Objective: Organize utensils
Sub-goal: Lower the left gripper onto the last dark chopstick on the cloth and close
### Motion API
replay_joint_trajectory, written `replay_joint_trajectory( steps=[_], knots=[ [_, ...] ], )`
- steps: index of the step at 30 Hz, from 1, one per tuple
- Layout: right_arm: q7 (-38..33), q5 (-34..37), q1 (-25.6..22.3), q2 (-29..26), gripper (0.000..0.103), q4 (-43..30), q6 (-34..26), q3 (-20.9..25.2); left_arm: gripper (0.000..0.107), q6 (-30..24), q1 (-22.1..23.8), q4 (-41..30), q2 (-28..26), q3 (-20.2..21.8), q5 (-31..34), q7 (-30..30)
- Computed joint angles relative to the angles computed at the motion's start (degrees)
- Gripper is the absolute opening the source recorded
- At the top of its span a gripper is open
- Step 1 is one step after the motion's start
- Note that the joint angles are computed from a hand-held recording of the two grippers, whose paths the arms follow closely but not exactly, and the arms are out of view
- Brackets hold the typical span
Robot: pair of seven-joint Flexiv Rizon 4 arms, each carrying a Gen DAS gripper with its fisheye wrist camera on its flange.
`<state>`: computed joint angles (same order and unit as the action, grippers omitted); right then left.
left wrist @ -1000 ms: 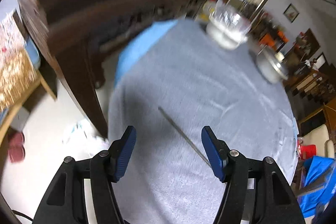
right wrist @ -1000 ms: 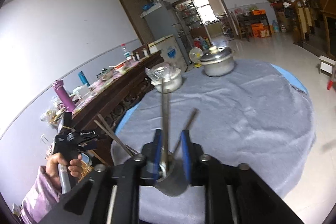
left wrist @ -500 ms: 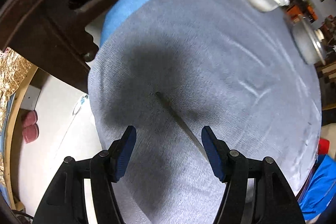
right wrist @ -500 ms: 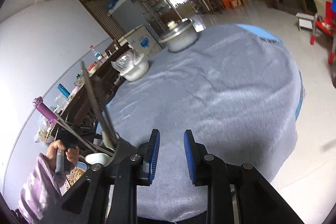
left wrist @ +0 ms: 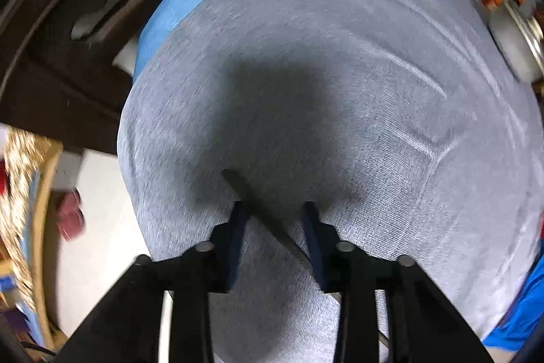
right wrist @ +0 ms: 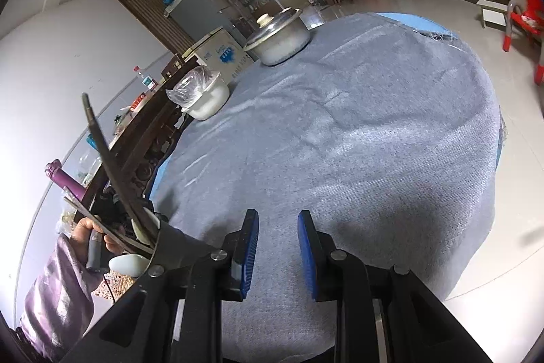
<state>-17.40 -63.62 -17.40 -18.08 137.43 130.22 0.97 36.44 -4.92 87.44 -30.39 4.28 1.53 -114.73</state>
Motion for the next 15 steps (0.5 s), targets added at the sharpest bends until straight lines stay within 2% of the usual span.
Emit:
replay_joint_trajectory(
  steps=[1, 3, 6, 15],
  knots=[
    [0.3, -0.2, -0.1, -0.2, 0.026, -0.2, 0.1, 0.0, 0.019, 0.1, -0.4, -0.5, -0.3, 0.1, 0.8, 0.3],
    [1.1, -0.6, -0.3, -0.7, 0.026, -0.6, 0.0, -0.2, 0.017, 1.0, -1.0, -0.8, -0.5, -0.2, 2.0, 1.8],
    [2.1, -1.6, -0.6, -0.9, 0.026, -1.1, -0.3, -0.3, 0.005, 2.4, -1.8, -1.2, -0.8, -0.4, 3.1, 3.3],
    [2.3, -2.2, 0.3, 0.3, 0.026, -1.4, -3.4, -0.1, 0.005, 11.4, -2.4, 3.8, 0.5, -1.1, 2.0, 7.2]
  ],
)
